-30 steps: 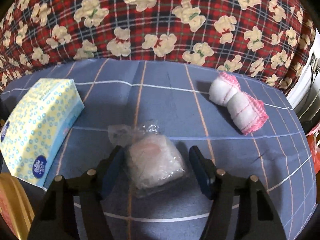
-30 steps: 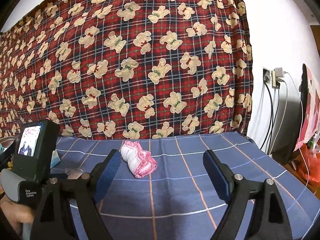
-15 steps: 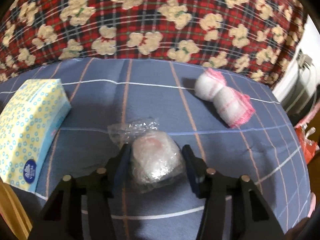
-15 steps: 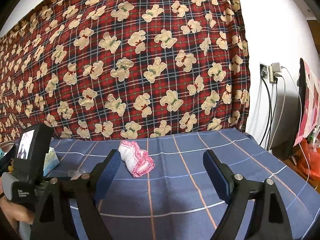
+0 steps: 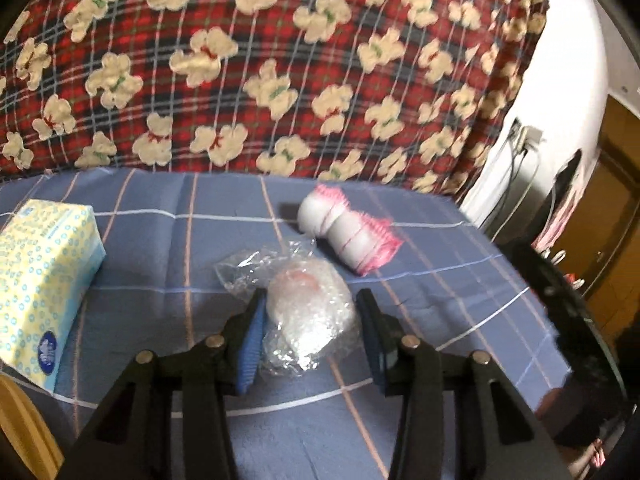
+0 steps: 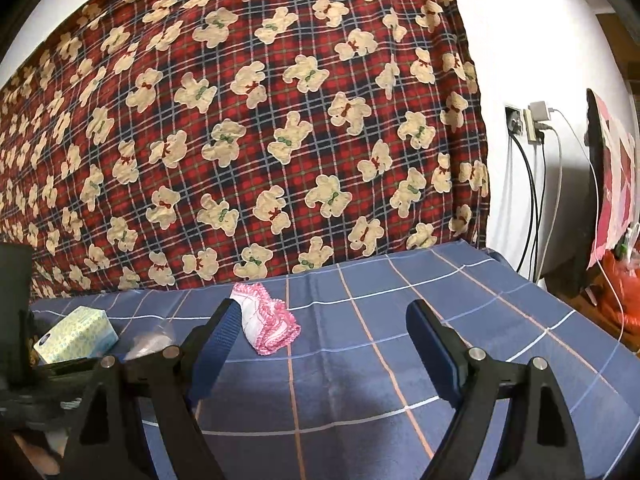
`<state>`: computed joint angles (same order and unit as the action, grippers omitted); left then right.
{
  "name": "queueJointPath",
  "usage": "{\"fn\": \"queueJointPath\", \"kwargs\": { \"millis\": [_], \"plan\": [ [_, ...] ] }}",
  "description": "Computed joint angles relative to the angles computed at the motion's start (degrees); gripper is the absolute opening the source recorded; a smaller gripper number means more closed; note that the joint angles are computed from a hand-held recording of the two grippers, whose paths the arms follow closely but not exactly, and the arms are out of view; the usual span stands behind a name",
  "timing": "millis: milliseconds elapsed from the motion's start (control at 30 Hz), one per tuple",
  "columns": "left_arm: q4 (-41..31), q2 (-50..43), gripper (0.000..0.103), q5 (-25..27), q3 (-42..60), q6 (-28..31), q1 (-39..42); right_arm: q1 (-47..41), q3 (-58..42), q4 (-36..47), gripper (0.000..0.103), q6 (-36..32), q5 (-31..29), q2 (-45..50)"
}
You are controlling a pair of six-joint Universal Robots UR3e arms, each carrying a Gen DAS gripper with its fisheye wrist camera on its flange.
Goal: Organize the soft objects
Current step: 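Grasp the clear plastic bag with the left tool while the right tool grasps the pink-and-white sock bundle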
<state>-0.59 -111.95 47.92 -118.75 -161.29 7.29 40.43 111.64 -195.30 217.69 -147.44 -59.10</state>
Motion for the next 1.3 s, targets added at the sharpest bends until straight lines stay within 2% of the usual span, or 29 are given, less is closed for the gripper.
{"fn": "queueJointPath", "kwargs": {
  "millis": [133, 400, 600, 700, 833, 900, 967, 1200, 1233, 1267, 1300],
  "plan": [
    [6.14, 4.13, 0.043, 1.73, -6.14, 1.91, 1.36, 0.01, 0.07, 0.2, 0.086, 0.06, 0.03, -0.09],
    [12.88, 10.25, 0.043, -0.49, -16.37, 7.1, 6.84, -0.39, 0.09, 1.73, 0.086, -0.81, 1.67, -0.5],
    [12.33, 12.11, 0.043, -3.28, -18.83, 8.91, 9.68, -4.43, -2.81, 10.63, 0.086, -3.22, 12.18, -3.15],
    [13.64, 12.41, 0.043, -4.22, -20.07, 8.94, 10.28, -6.71, -8.82, 15.5, 0.086, -7.03, 13.42, -1.25],
    [16.94, 11.51, 0.043, -3.91, -20.93, 8.24, 10.26, -12.97, -17.91, 21.88, 0.086, -13.66, 24.37, 2.35],
    [17.44, 11.05, 0.043, -3.64, -20.62, 7.53, 10.14, -14.93, -23.44, 26.81, 0.086, -15.9, 27.66, 5.04],
    [17.52, 10.67, 0.043, -3.2, -20.09, 7.04, 10.01, -16.03, -30.76, 33.75, 0.086, -17.88, 28.42, 8.98],
    [15.11, 10.64, 0.043, -3.12, -18.84, 7.08, 9.57, -18.1, -44.33, 44.63, 0.086, -18.93, 29.24, 17.79],
    [15.04, 10.66, 0.043, -3.17, -18.77, 7.1, 9.56, -18.37, -44.87, 45.02, 0.076, -19.26, 29.47, 18.39],
    [15.06, 10.7, 0.043, -3.37, -18.81, 7.13, 9.66, -18.59, -46.02, 46.44, 0.054, -19.45, 29.82, 19.27],
    [15.12, 10.79, 0.043, -3.48, -18.86, 7.11, 9.77, -19.1, -47.38, 48.62, 0.05, -19.36, 30.7, 19.67]
  ]
}}
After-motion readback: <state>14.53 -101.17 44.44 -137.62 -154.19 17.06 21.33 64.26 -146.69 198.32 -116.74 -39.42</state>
